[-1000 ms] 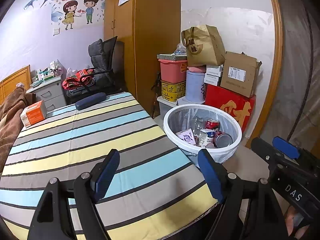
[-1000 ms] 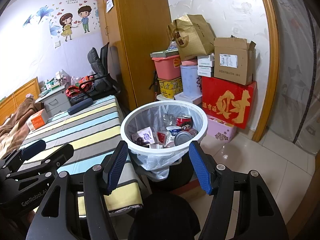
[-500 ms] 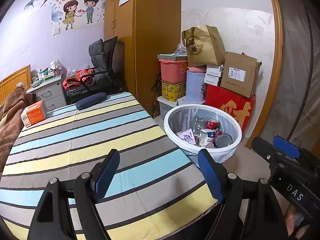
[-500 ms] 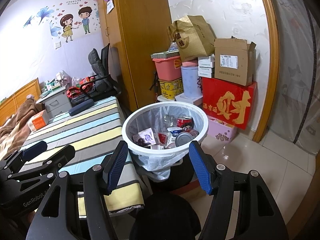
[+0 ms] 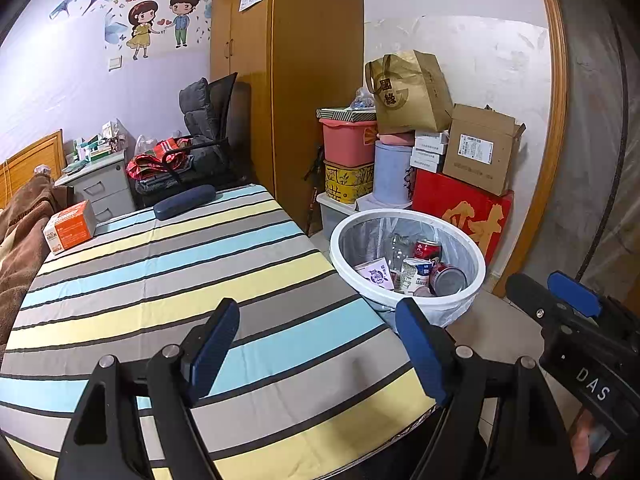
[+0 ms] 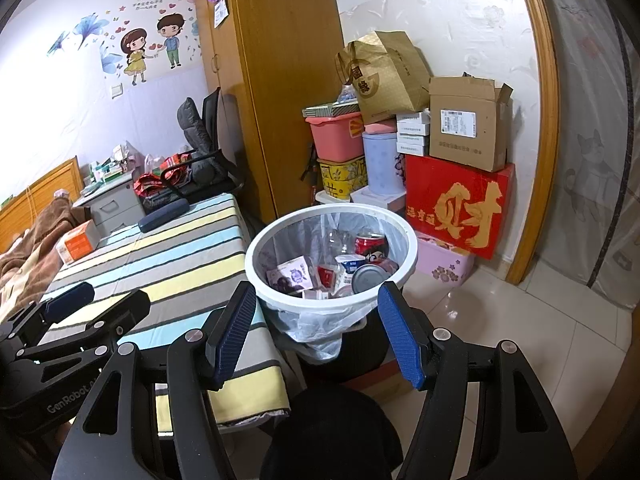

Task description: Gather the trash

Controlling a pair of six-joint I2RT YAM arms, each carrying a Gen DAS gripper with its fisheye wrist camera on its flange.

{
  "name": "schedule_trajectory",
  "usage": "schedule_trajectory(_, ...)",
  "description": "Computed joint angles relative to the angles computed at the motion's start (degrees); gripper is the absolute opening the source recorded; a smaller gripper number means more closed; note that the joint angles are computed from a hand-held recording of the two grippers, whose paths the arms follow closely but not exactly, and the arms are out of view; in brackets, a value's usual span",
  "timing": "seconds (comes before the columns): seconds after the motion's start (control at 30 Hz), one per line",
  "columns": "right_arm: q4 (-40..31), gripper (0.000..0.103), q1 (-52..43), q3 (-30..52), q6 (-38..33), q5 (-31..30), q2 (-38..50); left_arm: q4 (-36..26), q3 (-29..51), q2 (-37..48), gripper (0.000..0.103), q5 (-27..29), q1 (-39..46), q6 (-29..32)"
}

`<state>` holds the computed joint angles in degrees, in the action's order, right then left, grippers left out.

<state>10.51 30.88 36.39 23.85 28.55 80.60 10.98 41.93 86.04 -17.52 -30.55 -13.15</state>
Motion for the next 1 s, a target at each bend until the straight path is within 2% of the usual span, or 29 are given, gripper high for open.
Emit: schedule_trajectory(1.0, -0.51, 0.065, 0.33, 0.53, 0.28, 0.14, 0.25, -0.22, -0.17, -0.39, 0.082, 0.21, 0.34, 0.07)
